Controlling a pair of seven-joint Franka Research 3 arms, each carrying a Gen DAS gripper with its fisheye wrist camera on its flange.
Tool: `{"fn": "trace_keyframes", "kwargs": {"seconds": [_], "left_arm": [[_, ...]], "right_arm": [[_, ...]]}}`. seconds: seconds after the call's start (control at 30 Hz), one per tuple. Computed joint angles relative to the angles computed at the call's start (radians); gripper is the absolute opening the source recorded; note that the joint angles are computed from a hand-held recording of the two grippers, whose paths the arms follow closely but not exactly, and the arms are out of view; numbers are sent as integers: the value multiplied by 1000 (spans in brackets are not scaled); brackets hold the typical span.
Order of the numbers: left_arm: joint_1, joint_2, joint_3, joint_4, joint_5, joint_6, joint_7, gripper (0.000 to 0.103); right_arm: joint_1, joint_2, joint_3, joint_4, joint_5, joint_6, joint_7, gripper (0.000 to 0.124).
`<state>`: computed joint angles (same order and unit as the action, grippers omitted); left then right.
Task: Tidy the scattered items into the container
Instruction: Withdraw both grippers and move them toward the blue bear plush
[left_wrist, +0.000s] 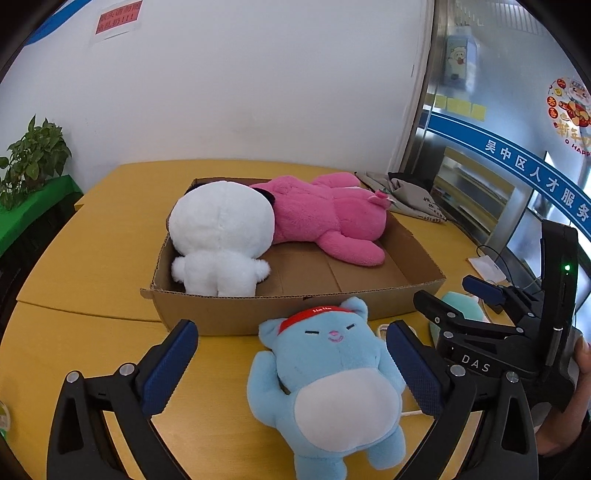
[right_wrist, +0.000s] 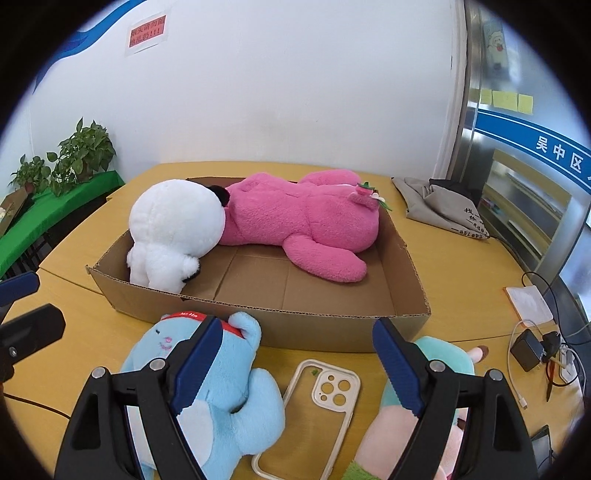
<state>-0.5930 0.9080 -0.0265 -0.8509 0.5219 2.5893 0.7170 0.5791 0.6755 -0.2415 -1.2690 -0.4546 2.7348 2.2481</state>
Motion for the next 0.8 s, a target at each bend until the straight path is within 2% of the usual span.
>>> {"fn": "trace_keyframes", "kwargs": {"seconds": [0.27,0.8], "left_arm": [[26,-50,-22,-106,-22,57,-26,103],[42,-54,-44,-125,-52,67,16,103]], "right_arm": [[9,-28,-5,-44,-10,12,14,83],[21,-53,-12,-87,-44,23,71,83]]}}
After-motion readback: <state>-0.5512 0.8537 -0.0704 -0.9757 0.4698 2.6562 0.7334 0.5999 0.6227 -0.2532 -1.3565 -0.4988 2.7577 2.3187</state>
